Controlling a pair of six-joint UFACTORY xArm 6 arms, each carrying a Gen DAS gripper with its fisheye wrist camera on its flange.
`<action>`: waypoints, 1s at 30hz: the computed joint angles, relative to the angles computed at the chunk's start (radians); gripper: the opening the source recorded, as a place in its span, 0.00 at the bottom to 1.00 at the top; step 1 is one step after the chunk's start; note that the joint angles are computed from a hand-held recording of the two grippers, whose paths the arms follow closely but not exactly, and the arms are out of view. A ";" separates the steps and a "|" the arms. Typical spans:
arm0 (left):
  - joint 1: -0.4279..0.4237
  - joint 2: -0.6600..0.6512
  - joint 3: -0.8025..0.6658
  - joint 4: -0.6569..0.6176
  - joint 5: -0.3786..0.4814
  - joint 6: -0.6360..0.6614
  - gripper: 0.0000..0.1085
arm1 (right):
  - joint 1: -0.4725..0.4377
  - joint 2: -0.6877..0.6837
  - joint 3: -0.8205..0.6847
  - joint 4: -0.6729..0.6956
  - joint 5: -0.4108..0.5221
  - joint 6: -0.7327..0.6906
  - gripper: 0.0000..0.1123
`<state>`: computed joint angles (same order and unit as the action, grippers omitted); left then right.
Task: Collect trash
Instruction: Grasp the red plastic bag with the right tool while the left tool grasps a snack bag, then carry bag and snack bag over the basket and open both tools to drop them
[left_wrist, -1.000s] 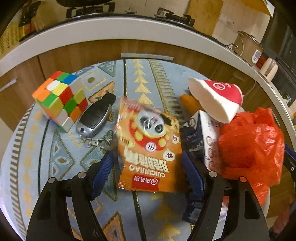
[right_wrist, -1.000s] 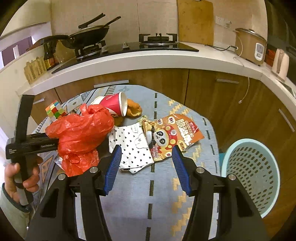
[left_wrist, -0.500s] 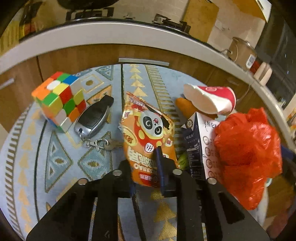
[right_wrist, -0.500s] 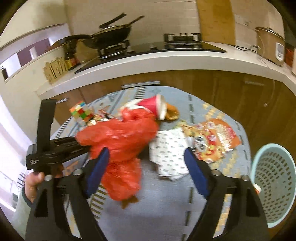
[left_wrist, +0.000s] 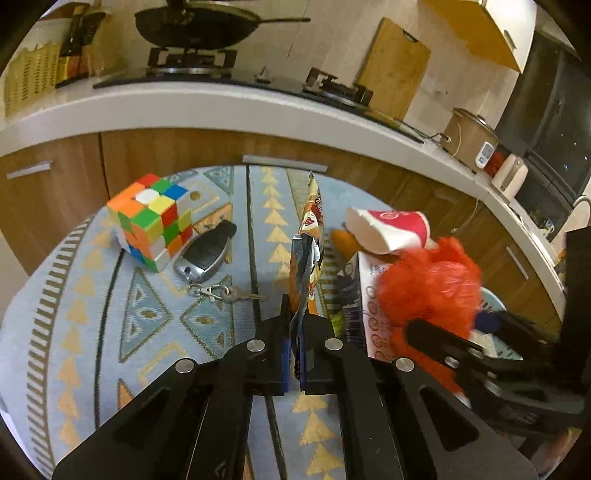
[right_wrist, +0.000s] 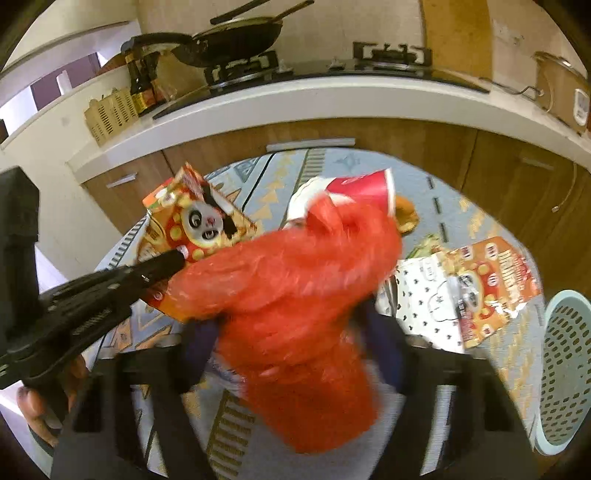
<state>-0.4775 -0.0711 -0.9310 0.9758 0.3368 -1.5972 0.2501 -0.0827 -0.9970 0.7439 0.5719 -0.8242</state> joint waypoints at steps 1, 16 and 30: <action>-0.006 -0.008 0.001 0.009 0.009 -0.008 0.01 | -0.003 -0.002 0.000 0.010 0.007 -0.006 0.40; -0.172 -0.043 -0.142 0.163 0.166 -0.085 0.01 | -0.113 -0.246 0.109 0.216 0.035 -0.223 0.29; -0.288 0.243 -0.485 0.074 0.158 0.073 0.01 | -0.409 -0.273 0.095 0.287 0.070 -0.286 0.29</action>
